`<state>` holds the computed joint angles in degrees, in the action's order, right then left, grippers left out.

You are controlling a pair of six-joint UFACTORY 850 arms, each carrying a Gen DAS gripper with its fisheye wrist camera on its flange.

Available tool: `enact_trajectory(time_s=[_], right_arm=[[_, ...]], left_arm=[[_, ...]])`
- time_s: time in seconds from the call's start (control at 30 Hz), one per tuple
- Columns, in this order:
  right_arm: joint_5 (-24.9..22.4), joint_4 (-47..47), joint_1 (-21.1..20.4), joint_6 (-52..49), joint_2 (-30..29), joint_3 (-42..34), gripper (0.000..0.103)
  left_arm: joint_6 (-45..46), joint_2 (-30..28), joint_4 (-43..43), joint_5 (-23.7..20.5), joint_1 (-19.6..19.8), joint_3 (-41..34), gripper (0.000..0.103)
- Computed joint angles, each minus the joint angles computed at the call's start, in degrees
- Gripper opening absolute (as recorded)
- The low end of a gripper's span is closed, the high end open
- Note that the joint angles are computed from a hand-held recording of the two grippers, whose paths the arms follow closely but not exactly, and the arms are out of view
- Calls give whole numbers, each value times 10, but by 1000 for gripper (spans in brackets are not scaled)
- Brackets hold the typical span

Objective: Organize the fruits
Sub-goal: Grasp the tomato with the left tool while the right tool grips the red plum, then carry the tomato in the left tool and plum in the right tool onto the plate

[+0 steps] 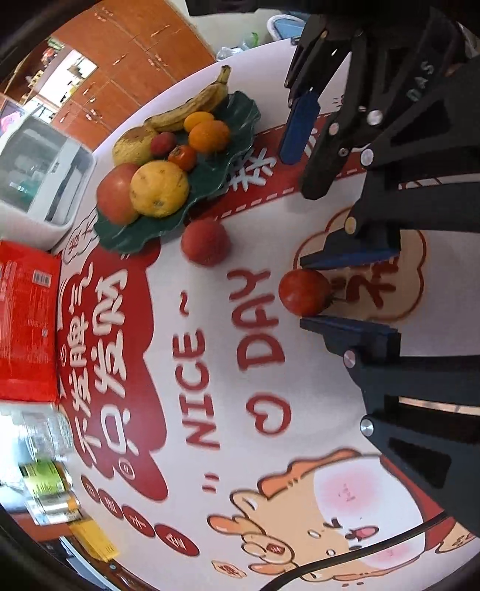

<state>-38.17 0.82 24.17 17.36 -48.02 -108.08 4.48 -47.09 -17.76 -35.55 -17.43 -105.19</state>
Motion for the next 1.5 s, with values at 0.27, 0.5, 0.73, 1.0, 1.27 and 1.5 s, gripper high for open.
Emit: enact_trajectory(time_s=[0.27, 0.5, 0.73, 1.0, 1.27, 1.5], right_arm=[[-10, 16, 3, -4, -64, -93, 42], [-40, -29, 8, 42, -127, -192, 42], [-58, -65, 12, 74, -168, -258, 42], [-68, -88, 20, 70, -168, -257, 33], [-21, -35, 22, 39, -78, -110, 33], [15, -15, 13, 30, 10, 1, 33]], left_arm=[[-29, 9, 10, 9, 30, 10, 23], [-34, 13, -3, 21, 48, 11, 23], [-35, 15, -7, 22, 57, 15, 23], [-35, 23, 1, 21, 58, 23, 23], [-13, 36, 5, 6, 39, 30, 23], [16, 34, -2, -11, 7, -6, 23]])
